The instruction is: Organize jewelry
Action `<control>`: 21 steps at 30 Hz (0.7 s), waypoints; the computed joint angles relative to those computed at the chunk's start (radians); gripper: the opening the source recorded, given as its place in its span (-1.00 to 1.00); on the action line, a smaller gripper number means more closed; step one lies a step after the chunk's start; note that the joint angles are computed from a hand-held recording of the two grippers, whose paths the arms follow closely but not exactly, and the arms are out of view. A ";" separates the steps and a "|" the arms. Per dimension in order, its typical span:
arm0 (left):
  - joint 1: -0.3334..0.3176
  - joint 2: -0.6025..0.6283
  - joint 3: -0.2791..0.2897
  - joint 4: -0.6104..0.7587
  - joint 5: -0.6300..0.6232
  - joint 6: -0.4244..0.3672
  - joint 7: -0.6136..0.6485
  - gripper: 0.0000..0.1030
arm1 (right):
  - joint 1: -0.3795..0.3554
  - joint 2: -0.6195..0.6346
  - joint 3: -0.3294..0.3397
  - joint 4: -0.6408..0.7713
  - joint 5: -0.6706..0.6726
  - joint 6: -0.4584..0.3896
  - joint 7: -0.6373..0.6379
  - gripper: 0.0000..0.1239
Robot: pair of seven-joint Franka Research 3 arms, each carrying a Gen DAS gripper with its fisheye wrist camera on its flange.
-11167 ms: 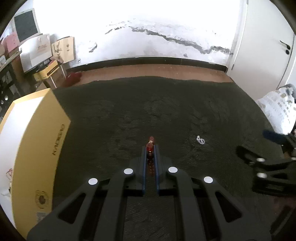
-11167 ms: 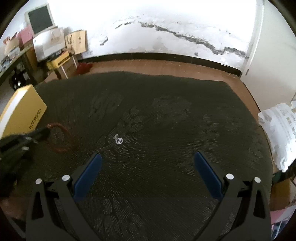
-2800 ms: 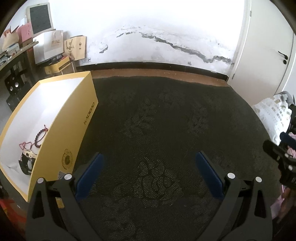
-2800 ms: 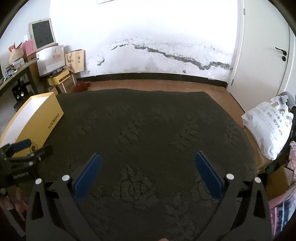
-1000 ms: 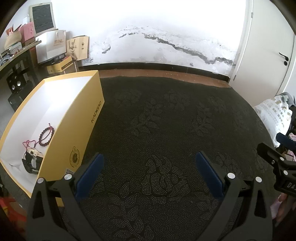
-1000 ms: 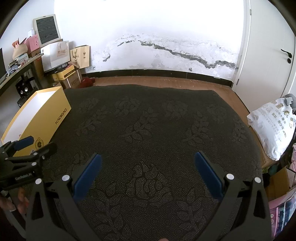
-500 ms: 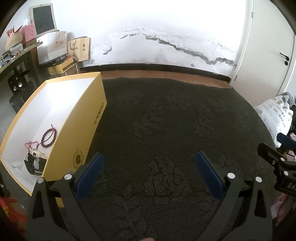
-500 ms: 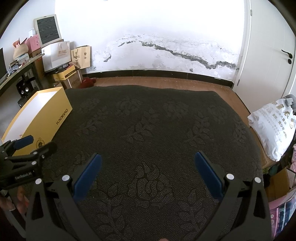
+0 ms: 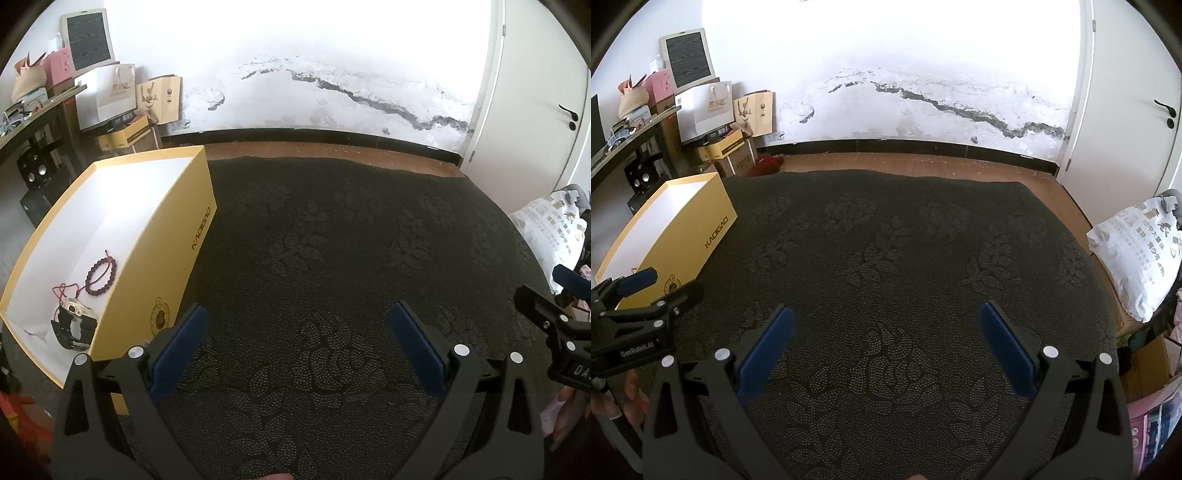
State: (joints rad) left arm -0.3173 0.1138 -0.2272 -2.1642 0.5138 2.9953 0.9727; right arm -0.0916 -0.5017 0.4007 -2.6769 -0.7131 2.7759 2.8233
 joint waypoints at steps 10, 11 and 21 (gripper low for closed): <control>-0.005 0.004 0.004 0.011 0.016 -0.014 -0.011 0.88 | 0.006 0.008 -0.001 0.007 -0.006 -0.003 0.005 0.56; -0.004 0.004 0.005 0.011 0.017 -0.015 -0.012 0.88 | 0.007 0.011 -0.001 0.008 -0.007 -0.003 0.007 0.56; -0.003 0.002 0.004 0.007 0.021 -0.007 -0.018 0.88 | 0.018 0.023 -0.010 0.020 -0.018 -0.008 0.013 0.57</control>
